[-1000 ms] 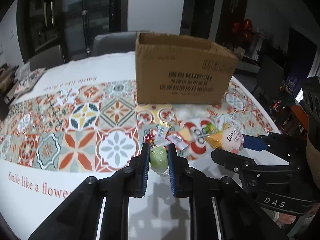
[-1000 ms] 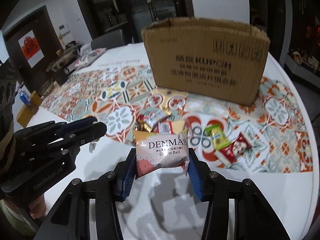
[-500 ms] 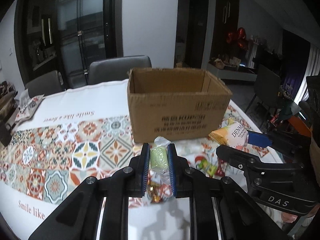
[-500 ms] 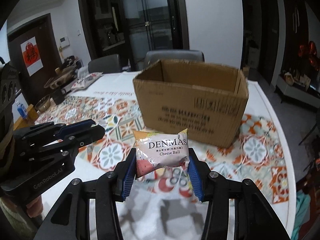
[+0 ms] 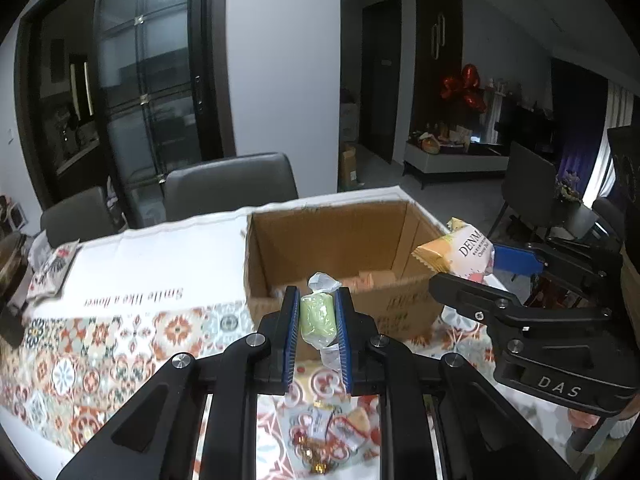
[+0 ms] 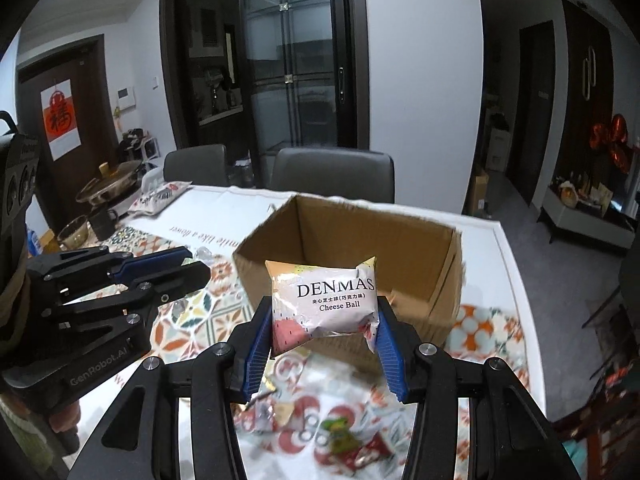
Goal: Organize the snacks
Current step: 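Carry both snacks into the box and open both tools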
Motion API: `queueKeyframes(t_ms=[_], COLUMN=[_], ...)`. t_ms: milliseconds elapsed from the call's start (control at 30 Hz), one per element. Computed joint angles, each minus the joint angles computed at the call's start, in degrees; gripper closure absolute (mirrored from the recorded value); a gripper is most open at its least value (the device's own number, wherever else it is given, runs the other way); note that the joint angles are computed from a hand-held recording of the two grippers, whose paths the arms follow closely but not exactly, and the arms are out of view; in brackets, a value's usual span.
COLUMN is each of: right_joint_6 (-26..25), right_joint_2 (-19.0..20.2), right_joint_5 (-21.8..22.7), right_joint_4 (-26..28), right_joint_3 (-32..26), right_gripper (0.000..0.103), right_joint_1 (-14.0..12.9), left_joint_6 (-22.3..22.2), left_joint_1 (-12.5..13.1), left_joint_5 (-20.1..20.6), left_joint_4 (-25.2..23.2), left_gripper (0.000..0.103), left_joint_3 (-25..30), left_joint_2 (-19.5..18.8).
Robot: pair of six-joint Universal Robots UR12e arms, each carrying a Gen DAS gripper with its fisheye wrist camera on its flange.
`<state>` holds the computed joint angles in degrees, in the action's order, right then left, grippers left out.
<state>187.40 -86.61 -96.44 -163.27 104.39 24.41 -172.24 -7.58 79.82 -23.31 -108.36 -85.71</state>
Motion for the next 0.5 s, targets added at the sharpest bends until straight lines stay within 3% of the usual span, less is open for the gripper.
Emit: queueKeyframes(t_ms=[233, 500], right_joint_6=[-1.2, -1.2], right_joint_2=[1.8, 4.1], right_joint_5=[1.0, 1.7], right_joint_4=[2.2, 4.4], right_joint_3=[-3.3, -5.7], right_gripper=[0.053, 0.053], right_joint_1=[-1.8, -3.3], left_joint_6=[0.6, 1.3], left_joint_1=[0.2, -0.5], left_joint_5=[-1.9, -1.0], left_joint_4=[-2.1, -4.8], left_gripper=[0.084, 0.084], left_joint_3=[4.3, 8.6], left_joint_2=[-3.3, -7.4])
